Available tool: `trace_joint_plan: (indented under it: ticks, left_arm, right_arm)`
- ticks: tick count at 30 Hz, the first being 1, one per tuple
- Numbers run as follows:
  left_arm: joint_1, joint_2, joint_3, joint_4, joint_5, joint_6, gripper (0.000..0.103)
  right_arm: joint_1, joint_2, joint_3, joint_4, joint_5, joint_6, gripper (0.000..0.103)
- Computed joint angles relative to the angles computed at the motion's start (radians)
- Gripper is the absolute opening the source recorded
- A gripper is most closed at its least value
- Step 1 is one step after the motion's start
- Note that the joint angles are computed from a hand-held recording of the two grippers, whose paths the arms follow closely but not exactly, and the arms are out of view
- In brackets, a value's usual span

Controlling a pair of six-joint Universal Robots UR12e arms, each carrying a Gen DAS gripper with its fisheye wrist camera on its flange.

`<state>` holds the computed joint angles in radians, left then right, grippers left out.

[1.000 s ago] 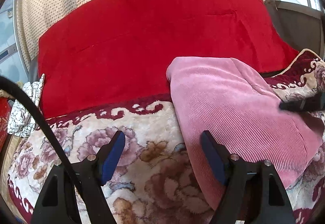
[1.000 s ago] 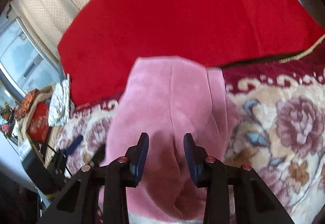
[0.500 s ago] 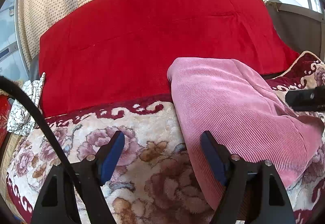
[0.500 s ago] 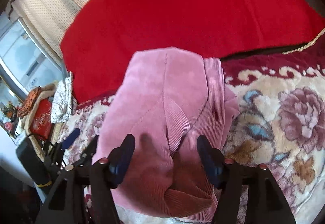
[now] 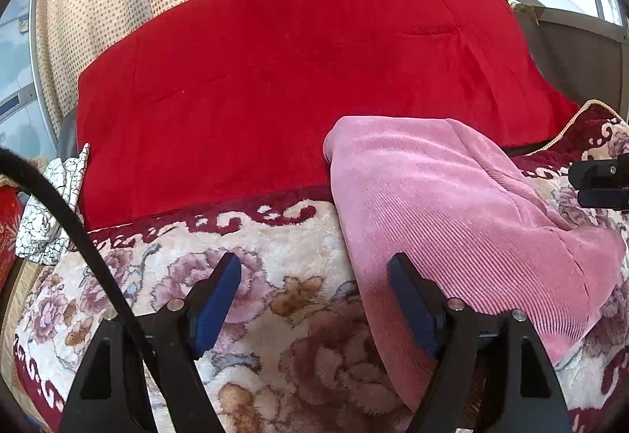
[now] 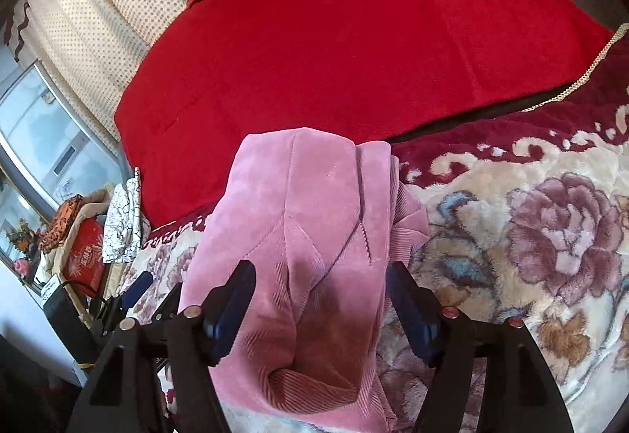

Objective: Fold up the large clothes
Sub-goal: 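Push the jacket bundle together with both tools toward each other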

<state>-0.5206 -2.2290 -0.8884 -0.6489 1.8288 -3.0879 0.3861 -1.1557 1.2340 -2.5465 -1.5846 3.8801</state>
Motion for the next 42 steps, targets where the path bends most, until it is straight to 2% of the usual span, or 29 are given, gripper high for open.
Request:
trace_joint_plan:
  ticks: [8, 13, 14, 17, 24, 31, 37, 42]
  left_arm:
    - [0.008, -0.001, 0.011, -0.019, -0.033, -0.042, 0.078]
    - [0.029, 0.015, -0.004, 0.006, -0.136, -0.117, 0.080]
    - [0.031, 0.017, -0.006, 0.012, -0.143, -0.120, 0.085]
    - [0.033, 0.020, -0.013, 0.029, -0.156, -0.126, 0.086]
    - [0.047, 0.016, 0.007, -0.038, -0.282, -0.138, 0.086]
    - [0.030, 0.006, 0.018, -0.032, -0.225, -0.092, 0.086]
    - [0.033, 0.001, 0.029, -0.036, -0.235, -0.109, 0.086]
    - [0.033, -0.002, 0.036, -0.042, -0.246, -0.105, 0.086]
  right_arm:
    - [-0.013, -0.011, 0.029, -0.019, 0.040, 0.032, 0.073]
    - [-0.022, -0.017, 0.046, -0.036, 0.064, 0.054, 0.074]
    - [-0.025, -0.018, 0.050, -0.042, 0.073, 0.063, 0.077]
    - [-0.032, -0.022, 0.066, -0.073, 0.094, 0.083, 0.078]
    - [-0.048, -0.019, 0.081, -0.083, 0.145, 0.126, 0.081]
    - [-0.063, -0.004, 0.086, -0.104, 0.213, 0.142, 0.081]
    - [-0.062, 0.007, 0.080, -0.152, 0.253, 0.109, 0.081]
    - [-0.068, 0.014, 0.087, -0.197, 0.287, 0.131, 0.081]
